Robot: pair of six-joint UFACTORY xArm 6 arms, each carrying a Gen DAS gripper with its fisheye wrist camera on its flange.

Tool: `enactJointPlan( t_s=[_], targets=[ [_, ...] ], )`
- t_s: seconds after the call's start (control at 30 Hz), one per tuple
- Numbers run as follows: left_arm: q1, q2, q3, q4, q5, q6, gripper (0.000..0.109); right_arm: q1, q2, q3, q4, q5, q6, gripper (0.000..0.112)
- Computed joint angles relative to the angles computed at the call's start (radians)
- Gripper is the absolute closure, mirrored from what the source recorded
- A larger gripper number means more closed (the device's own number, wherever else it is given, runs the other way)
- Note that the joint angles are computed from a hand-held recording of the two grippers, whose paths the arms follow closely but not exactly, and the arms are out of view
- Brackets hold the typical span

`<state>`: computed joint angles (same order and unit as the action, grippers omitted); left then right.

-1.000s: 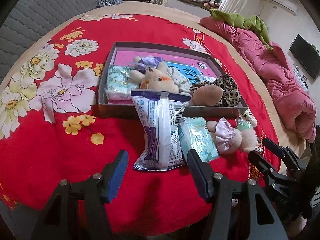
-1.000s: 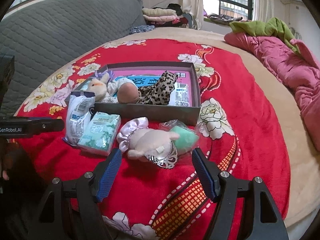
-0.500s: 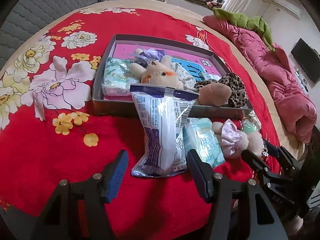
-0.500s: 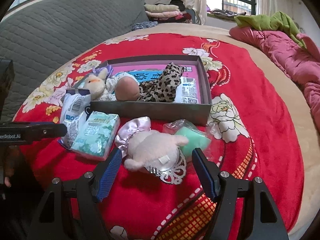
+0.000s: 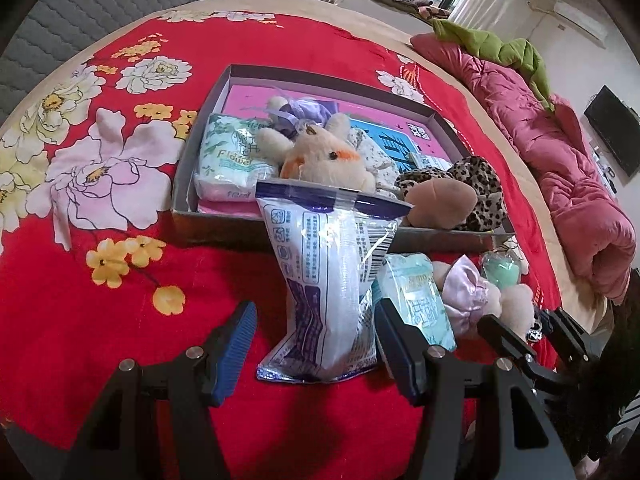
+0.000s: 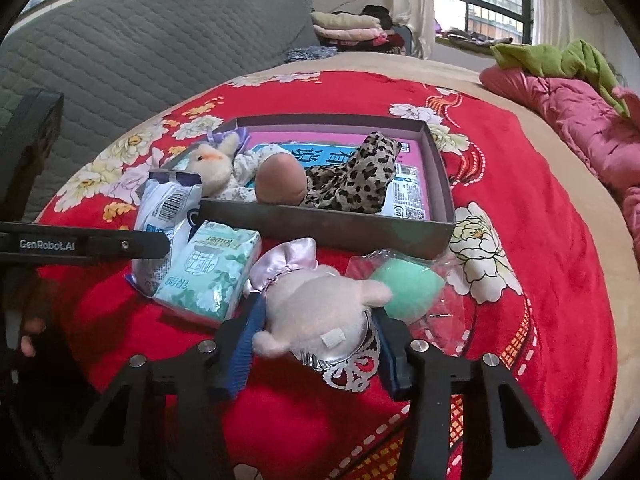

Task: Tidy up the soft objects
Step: 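Grasp the white-blue snack packet with left tool while right tool grasps the pink crowned plush, then lift the packet and the pink plush and carry them over the box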

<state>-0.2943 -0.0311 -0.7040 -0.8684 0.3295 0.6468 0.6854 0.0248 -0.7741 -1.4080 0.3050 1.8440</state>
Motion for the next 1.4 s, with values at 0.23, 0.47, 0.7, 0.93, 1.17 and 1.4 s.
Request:
enactJointPlan(
  t_s=[0.23,0.47,0.7,0.93,1.17,1.4],
  targets=[
    [-0.008,0.033,-0.019,-0.015,-0.013,0.010,0.048,-0.010,-0.015,0.008,-0.078,-0.019,0.081,0.068],
    [-0.014,0.052,-0.031,-0.093,-0.024,0.088,0.051,-0.009,-0.044,0.021,-0.116,0.002,0.130,0.069],
    [-0.016,0.051,-0.035,-0.132,-0.006,0.145,0.067,-0.008,-0.044,0.022,-0.108,0.005,0.127,0.069],
    [-0.027,0.010,-0.004,-0.084,-0.036,0.114,0.070,0.012,-0.064,0.024,-0.108,0.032,0.124,0.069],
    [-0.040,-0.052,0.024,-0.083,-0.053,0.126,0.070,0.034,-0.117,0.040,-0.118,0.070,0.139,0.069],
    [-0.033,-0.098,0.040,-0.114,-0.060,0.157,0.070,0.052,-0.159,0.043,-0.123,0.114,0.158,0.069]
  ],
)
